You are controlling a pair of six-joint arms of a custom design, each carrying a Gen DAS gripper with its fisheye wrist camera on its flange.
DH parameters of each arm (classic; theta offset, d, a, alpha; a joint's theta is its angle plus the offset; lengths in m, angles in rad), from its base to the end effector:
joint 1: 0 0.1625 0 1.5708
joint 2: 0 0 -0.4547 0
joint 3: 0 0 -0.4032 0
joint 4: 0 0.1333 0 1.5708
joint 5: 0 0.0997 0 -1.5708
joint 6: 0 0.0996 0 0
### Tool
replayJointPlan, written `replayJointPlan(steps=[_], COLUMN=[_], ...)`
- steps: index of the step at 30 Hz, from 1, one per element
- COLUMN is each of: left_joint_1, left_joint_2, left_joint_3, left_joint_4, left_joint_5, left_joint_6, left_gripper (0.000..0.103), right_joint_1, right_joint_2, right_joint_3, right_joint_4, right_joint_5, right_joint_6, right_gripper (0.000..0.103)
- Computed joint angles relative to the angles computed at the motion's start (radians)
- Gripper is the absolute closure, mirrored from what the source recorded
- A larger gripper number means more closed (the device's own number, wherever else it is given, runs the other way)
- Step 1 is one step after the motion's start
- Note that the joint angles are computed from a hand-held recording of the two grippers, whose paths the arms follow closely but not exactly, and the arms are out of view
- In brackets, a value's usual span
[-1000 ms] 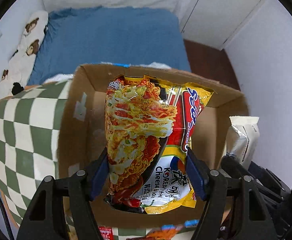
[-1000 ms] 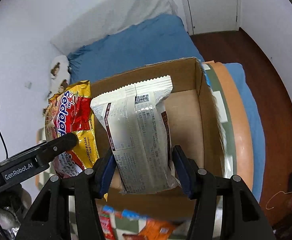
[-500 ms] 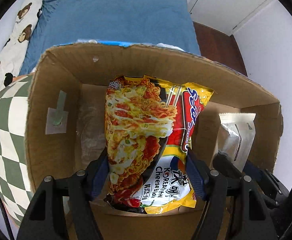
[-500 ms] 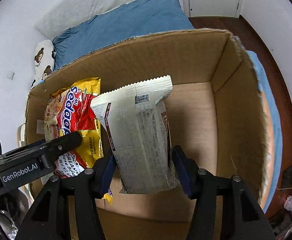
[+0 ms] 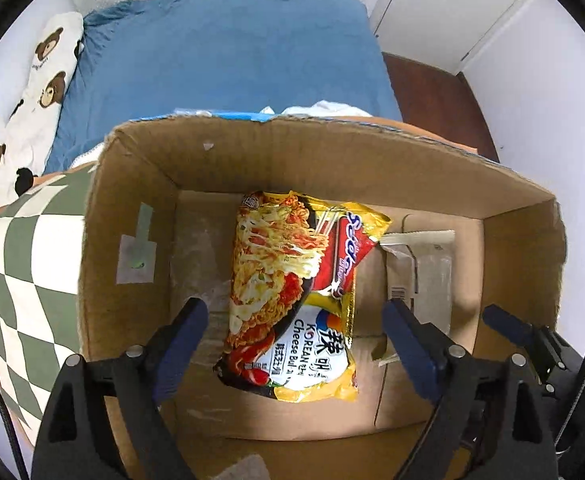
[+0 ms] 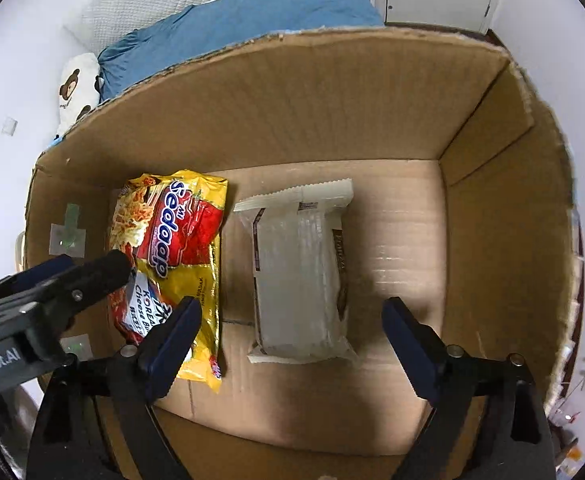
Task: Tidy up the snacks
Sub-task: 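Carry both packets into the cardboard box and open both tools to release them, then grasp the yellow puff bag with the left tool while the right tool grasps the orange packet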
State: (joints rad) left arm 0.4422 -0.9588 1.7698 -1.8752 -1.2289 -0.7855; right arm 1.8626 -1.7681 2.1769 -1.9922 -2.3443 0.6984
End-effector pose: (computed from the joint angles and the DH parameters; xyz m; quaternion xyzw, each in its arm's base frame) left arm -0.4534 -0.3991 0.1119 0.2049 0.9327 0.0076 0.2967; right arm 0.1708 -0.3470 0.3781 -0.1893 -0.9066 0.1843 0.3291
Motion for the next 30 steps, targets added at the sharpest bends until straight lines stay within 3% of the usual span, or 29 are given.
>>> replayJointPlan(steps=[7,17,30], left_joint_1=[-0.065,-0.183,-0.325], left_joint_2=[-0.092,-0.234,-0.384], left_joint_3=[0.077,0.164,0.189], left_joint_4=[-0.034,-0.039,0.055], left_joint_5=[0.083,0.176,0.237], left_joint_6=[0.011,-0.048,-0.139], left_gripper=[0.013,0.013,0.013], right_joint_1=[0.117,0.36,0.629], right_joint_2=[-0.001,-0.004,0.049], right_joint_3=[-0.024,-0.086,-0.203], right_joint_4=[0.1,0.387,0.682], right_joint_5=[-0.072,-0.185,-0.187], right_joint_6=[0.096,0.366,0.711], right_gripper=[0.009,0.01,0.01])
